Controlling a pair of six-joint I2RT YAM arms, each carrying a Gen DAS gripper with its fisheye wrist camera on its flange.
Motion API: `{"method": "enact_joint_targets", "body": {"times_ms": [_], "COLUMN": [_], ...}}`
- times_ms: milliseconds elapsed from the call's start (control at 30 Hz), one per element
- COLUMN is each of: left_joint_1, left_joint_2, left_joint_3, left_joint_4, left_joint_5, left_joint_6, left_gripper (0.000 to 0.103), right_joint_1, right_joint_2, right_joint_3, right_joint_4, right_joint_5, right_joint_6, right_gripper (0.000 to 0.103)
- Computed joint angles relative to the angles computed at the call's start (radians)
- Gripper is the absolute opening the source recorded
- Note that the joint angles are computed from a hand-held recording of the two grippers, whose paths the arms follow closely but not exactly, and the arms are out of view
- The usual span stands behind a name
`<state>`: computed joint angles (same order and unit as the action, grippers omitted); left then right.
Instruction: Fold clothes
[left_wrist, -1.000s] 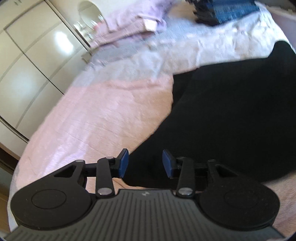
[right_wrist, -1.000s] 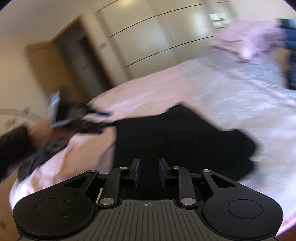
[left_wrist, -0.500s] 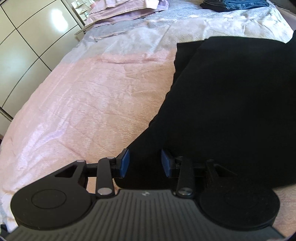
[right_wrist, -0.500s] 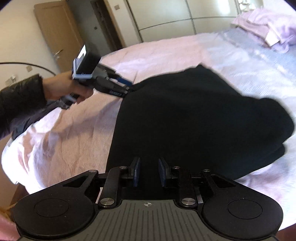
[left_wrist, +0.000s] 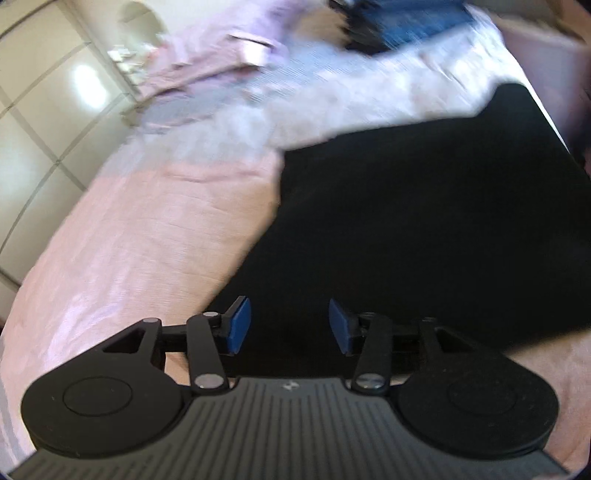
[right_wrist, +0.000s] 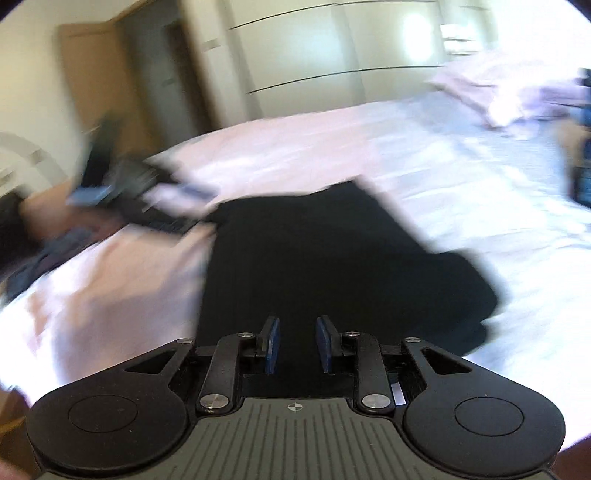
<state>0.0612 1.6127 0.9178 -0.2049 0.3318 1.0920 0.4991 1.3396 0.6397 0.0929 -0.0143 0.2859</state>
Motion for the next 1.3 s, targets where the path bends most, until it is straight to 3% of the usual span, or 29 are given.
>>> {"method": "enact_joint_targets", "body": {"times_ms": [67,133,233,467,600,767,967,1033,1100,1167,1300], "left_joint_1": [-0.025,-0.036,-0.049,-0.131,-0.251,-0.304,-0.298,-0.297,-0.293,-0.275,-0.241], "left_joint_2": [0.035,0.062,0.06,0.066,0.138,0.342,0.646,0.666,0.636,0.6,0.519], "left_joint_3": [-0.032,-0.043,0.01,0.171,0.232,0.462,0.911,0.934,0.876,0.821,0.678], "left_joint_4": [0.063,0.105,0.042,-0.124,-0.093,-0.117,-0.445,-0.463,-0.412,-0.369,-0.24], "left_joint_5": [-0.035,-0.042,-0.035,0.068,0.026,-0.011,0.032,0.039,0.036,0.067,0.121], "left_joint_6": [0.014,0.013,-0.019,-0.185,-0.213,-0.287,-0.331,-0.313,-0.291,-0.286,-0.315], "left_gripper": [0.042,0.042,0.042,0.042,0.043,0.05,0.049,0.039,0.01,0.004,0.003], "right_joint_1": [-0.075,-0.145,-0.212,-0.241,-0.26,-0.291,-0.329,-0.346,-0.369,-0.387,-0.403], "right_joint_2": [0.052,0.188,0.315,0.209,0.195,0.234,0.195,0.198,0.249,0.316,0.516], "right_joint_3": [0.011,0.085,0.139,0.047,0.026,0.049,0.011,0.044,0.128,0.231,0.517], "right_joint_4": [0.052,0.026,0.024,0.131,0.16,0.13,0.174,0.162,0.118,0.054,-0.172], "right_joint_5": [0.005,-0.016,-0.077,-0.141,-0.195,-0.242,-0.31,-0.339,-0.39,-0.429,-0.508], "right_joint_6": [-0.003,-0.028,-0.048,0.006,0.018,-0.012,-0.05,-0.069,-0.089,-0.104,-0.182], "right_gripper": [0.026,0.026,0.026,0.026,0.026,0.027,0.027,0.028,0.031,0.031,0.031]}}
